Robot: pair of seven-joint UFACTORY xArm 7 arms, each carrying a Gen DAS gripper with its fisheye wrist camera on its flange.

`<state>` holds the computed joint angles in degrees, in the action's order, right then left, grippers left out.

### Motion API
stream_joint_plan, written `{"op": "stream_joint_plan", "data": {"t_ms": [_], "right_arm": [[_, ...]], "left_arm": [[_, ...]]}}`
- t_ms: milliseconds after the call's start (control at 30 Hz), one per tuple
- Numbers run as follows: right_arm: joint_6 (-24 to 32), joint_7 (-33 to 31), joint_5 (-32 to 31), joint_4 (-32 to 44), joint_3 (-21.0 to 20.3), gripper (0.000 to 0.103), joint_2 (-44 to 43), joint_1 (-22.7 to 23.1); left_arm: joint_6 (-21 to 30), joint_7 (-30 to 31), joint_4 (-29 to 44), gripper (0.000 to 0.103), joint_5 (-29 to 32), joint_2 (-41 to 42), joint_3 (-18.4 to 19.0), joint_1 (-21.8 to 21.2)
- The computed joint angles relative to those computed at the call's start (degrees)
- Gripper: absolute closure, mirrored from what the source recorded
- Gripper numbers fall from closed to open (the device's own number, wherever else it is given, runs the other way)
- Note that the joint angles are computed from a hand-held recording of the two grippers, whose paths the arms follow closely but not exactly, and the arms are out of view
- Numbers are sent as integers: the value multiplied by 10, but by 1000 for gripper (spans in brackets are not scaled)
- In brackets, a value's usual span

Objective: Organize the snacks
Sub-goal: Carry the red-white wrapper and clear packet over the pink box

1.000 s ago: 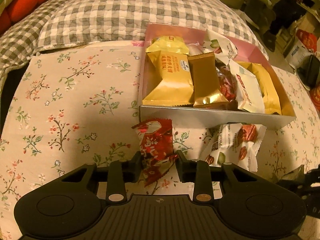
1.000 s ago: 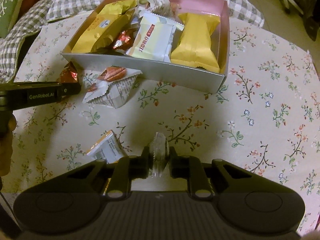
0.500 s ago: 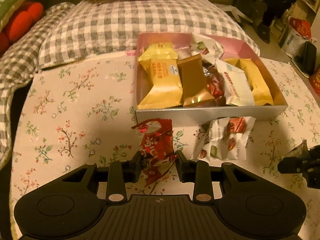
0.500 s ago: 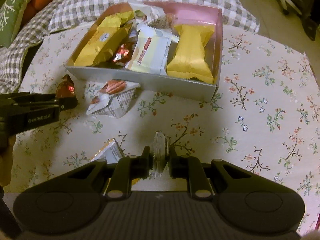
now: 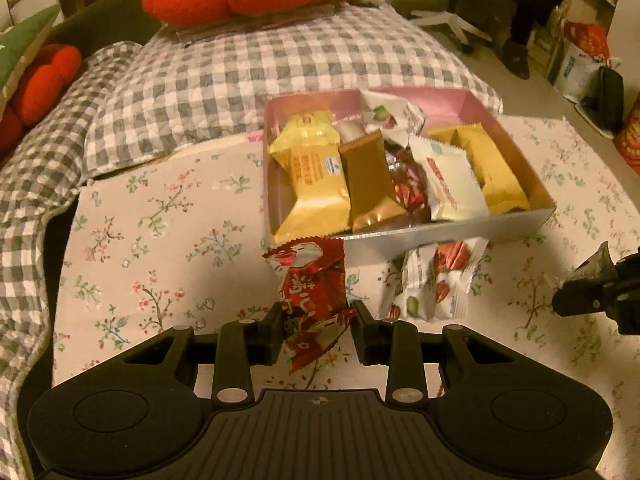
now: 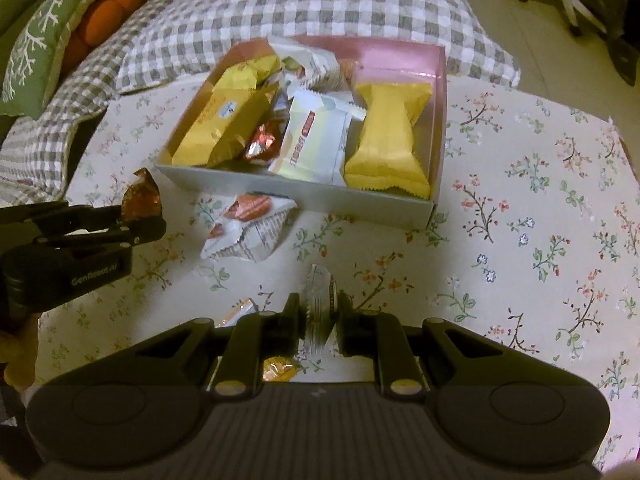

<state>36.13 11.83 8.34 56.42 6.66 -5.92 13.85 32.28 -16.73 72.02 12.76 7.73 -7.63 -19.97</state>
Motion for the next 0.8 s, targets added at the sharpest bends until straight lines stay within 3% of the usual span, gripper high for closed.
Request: {"op": "stream_joint_plan", "data": {"t_ms": [533, 800], "right_arm": [[-60, 24, 10, -8, -15, 88, -8, -24], [-87, 54, -42, 35, -12, 88, 47, -32]], "left_arm": [[-66, 64, 31, 72, -85, 20, -6, 19], [-74, 99, 118, 72, -96, 99, -9, 5]]}}
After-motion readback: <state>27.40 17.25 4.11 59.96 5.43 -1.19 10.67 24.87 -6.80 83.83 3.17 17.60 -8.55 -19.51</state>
